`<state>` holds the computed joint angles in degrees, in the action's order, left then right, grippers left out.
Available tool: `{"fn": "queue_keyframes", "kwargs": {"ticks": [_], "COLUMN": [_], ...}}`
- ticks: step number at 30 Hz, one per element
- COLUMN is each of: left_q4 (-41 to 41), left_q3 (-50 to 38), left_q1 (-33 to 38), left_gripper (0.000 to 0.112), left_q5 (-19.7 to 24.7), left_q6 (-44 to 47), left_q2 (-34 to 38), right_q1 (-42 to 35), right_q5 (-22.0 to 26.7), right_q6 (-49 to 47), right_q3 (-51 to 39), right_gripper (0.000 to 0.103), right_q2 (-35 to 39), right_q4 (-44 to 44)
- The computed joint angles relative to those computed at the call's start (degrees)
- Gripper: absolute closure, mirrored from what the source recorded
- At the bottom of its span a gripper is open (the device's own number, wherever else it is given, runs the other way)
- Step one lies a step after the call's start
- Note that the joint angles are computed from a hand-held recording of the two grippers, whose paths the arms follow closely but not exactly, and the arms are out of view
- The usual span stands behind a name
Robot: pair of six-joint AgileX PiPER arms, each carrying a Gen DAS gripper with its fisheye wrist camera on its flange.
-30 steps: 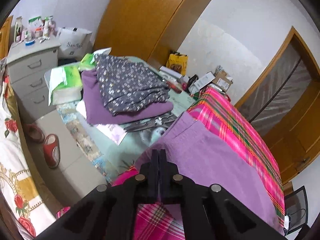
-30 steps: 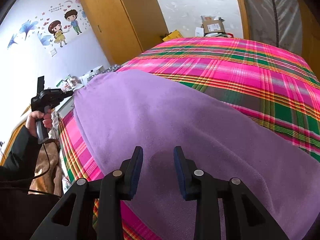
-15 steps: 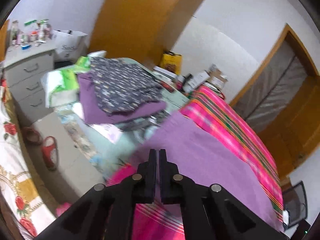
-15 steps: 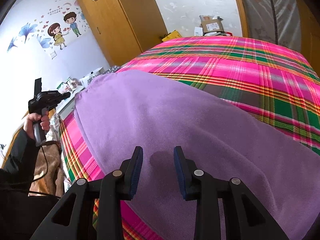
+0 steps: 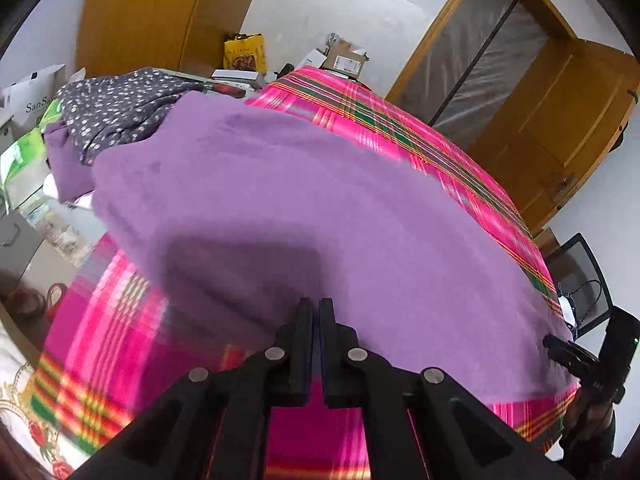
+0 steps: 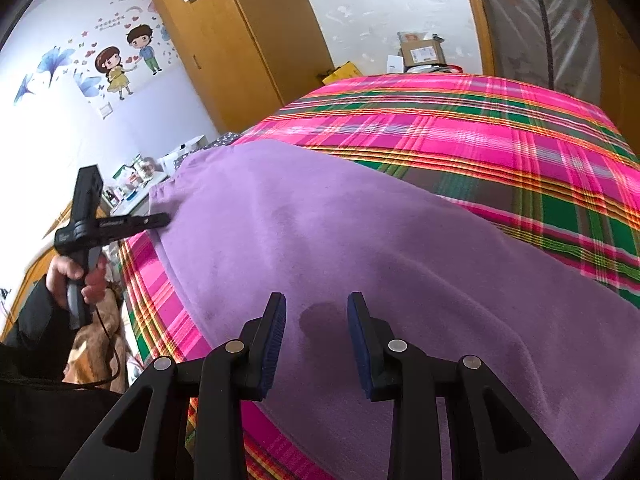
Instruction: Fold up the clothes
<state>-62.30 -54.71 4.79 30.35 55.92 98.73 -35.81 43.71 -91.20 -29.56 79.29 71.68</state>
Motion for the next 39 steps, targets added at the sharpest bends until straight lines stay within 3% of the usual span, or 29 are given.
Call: {"fn": "queue_keyframes", "kwargs": {"ticks": [5, 16, 24, 27, 33, 39], "left_q4": [3.80, 2.05, 1.37, -1.51, -7.27, -10.90], "left_q3": [2.10, 2.49, 3.07, 3.00, 2.23, 2.78], "left_q1": [0.48, 1.31, -0.32, -0.07, 3.23, 4.12], "left_gripper": [0.110, 0.109, 0.094, 0.087, 0.086, 0.086], "left_q5": [-0.53, -2.63, -6.39, -5.59, -2.04, -4.08], "left_q6": [-3.73, -9.90, -13.08, -11.94, -10.71, -11.23], "left_q2": [-2.83, -2.56, -2.92, -2.63, -0.87, -0.41], "right_q1": [0.69, -0.32, 0.17, 0.47, -0.34, 0.02], "right_q5": [0.13, 1.02, 1.43, 1.45, 1.65, 1.70], "right_q6": [-0.63, -1.74, -2.83, -3.06, -2.98, -2.70], "right_q3": [-0.74, -0.49, -0.46, -0.27, -0.03, -0.32], "right_gripper": [0.070, 0.070, 0.070, 0.070, 0.070, 0.070], "right_q2": [1.55, 1.75, 2.12, 1.86, 1.43, 1.60], "right_q4": [0.75, 0.68, 1.36, 1.40, 1.30, 1.14]}}
